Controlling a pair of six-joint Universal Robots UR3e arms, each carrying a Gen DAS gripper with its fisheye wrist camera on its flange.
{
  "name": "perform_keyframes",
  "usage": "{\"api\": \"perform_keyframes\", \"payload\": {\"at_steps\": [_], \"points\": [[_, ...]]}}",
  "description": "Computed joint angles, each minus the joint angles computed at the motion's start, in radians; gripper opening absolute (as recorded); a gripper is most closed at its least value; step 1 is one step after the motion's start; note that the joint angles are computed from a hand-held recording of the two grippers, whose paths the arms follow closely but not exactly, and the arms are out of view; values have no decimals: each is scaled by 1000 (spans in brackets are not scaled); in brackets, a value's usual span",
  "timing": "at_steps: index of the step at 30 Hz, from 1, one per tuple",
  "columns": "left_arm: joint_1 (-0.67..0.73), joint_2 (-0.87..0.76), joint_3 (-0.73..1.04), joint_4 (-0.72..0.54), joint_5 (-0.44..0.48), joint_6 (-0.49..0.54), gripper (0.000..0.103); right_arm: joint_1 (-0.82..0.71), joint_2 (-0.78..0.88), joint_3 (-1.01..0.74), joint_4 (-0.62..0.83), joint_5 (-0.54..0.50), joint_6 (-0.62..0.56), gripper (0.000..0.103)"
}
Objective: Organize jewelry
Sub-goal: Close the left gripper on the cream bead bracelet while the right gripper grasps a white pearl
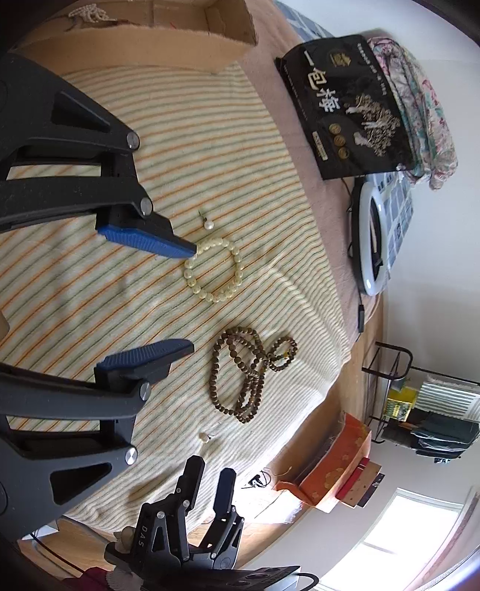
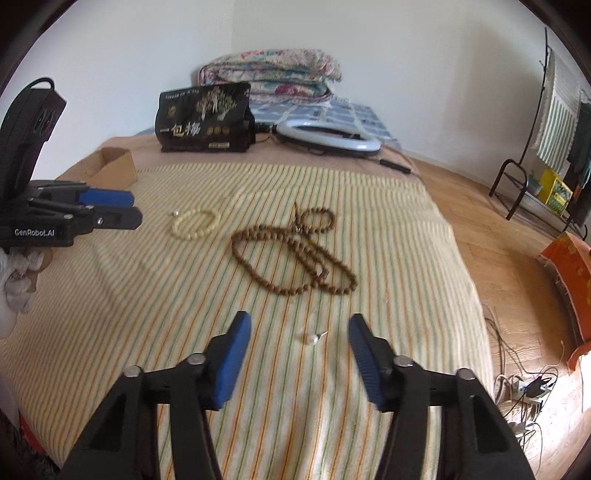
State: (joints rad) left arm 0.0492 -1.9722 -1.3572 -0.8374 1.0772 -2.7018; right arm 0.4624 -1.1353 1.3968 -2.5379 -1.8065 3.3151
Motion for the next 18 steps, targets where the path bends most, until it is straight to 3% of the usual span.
{"api": "perform_keyframes", "payload": {"at_steps": [9, 18], "points": [[-48, -122, 115, -20, 45, -1, 38, -56, 13, 56, -54, 88, 22, 35], [-89, -196, 189, -28, 92, -1, 34, -63, 46, 40, -41, 98, 18, 33]]}}
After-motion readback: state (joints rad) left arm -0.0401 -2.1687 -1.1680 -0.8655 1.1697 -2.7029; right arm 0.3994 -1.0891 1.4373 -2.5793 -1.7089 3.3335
